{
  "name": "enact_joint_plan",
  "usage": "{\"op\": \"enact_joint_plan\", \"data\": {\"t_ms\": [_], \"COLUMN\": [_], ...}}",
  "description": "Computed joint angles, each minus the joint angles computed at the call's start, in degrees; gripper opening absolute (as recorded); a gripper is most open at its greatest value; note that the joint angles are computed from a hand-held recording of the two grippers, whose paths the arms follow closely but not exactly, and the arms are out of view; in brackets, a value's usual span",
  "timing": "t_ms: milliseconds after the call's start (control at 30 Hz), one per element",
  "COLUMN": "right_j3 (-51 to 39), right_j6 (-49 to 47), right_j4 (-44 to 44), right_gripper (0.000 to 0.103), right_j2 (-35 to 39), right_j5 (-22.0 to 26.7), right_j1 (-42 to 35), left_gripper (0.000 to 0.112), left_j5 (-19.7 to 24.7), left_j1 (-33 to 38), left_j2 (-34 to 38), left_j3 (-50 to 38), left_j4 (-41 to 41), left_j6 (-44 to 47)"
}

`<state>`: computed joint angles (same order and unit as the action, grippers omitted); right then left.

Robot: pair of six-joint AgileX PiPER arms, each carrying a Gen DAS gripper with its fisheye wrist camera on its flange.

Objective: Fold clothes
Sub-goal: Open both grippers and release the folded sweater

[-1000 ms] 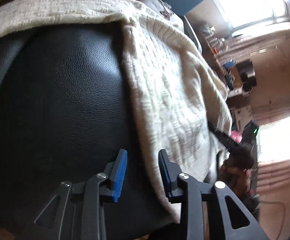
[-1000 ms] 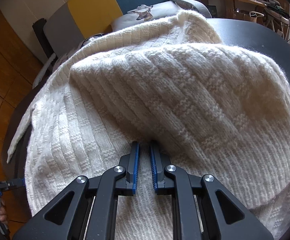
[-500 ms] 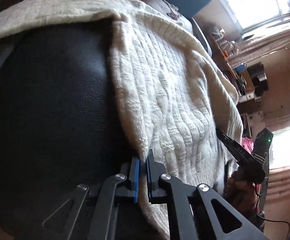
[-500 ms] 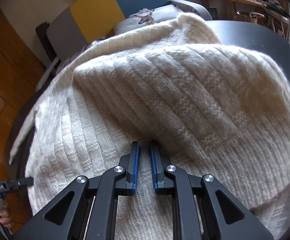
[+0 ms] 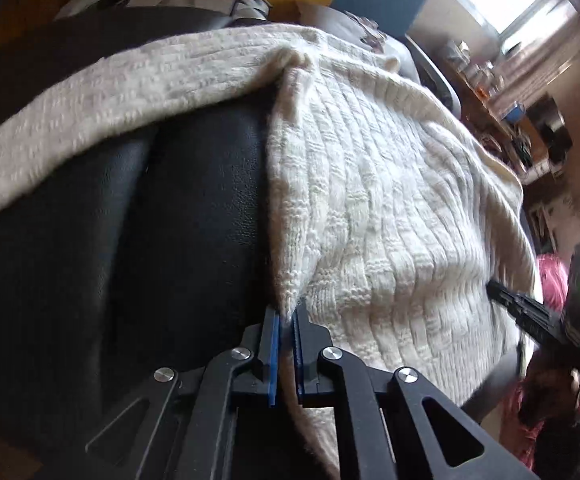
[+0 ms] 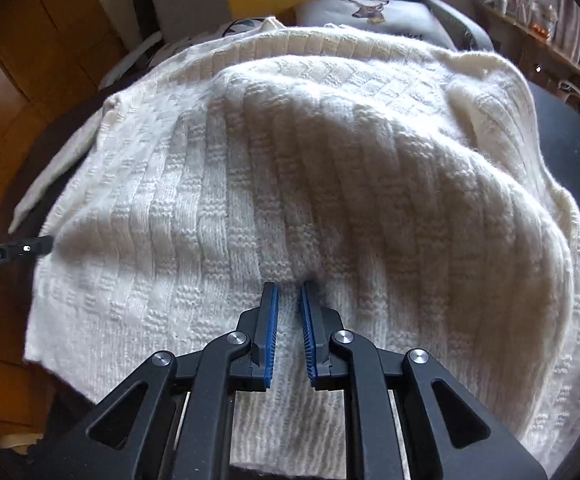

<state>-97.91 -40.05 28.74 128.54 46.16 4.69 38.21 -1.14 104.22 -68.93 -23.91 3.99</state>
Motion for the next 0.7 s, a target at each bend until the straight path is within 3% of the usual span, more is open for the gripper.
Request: {"op": "enact_joint_plan", "data": {"t_ms": [133, 200, 267, 367, 500, 567, 700], "right_j3": [-2.0, -1.63, 0.69, 4.17, 8.27, 12.09, 16.42], "right_j6": [1.85, 1.71, 0.15, -0.84, -0.74, -4.69, -10.61], "right_j4": [-2.14, -3.05, -2.22, -3.28, -5.76, 0.17, 6.88], "right_gripper": [0.017, 0.019, 0.02, 0.02, 0.02, 0.02, 0.02], "right_j2": [0.15, -0.74, -2.94, -5.85, -6.65, -8.18, -9.72], "right_j5": [3.74, 4.55, 3.63, 1.13, 0.21, 0.33, -0.56], "right_j1": [0.26, 0.41, 0.41, 1.02, 0.17, -1.88, -4.03], "left_gripper": [0.007, 0.009, 0.011, 0.012, 0.012, 0.012, 0.013], "left_j5": [-4.02, -6.84, -6.21, -3.46, -1.73, -2.3, 0.82], "left_j1": [-1.32, -2.81, -5.66, -12.08, -15.43, -15.56, -13.76], "left_j2": [-6.72, -11.19, -12.42, -8.19, -1.79, -1.16, -1.54], "left_j3": [3.19, 5.42, 4.86, 1.25, -1.02, 0.32, -0.06], "left_j4": [2.71, 0.09, -1.19, 6.57, 12.37, 13.63, 12.01], "left_j6": [-3.92, -0.4, 2.87, -2.25, -5.24, -4.8, -1.3]}}
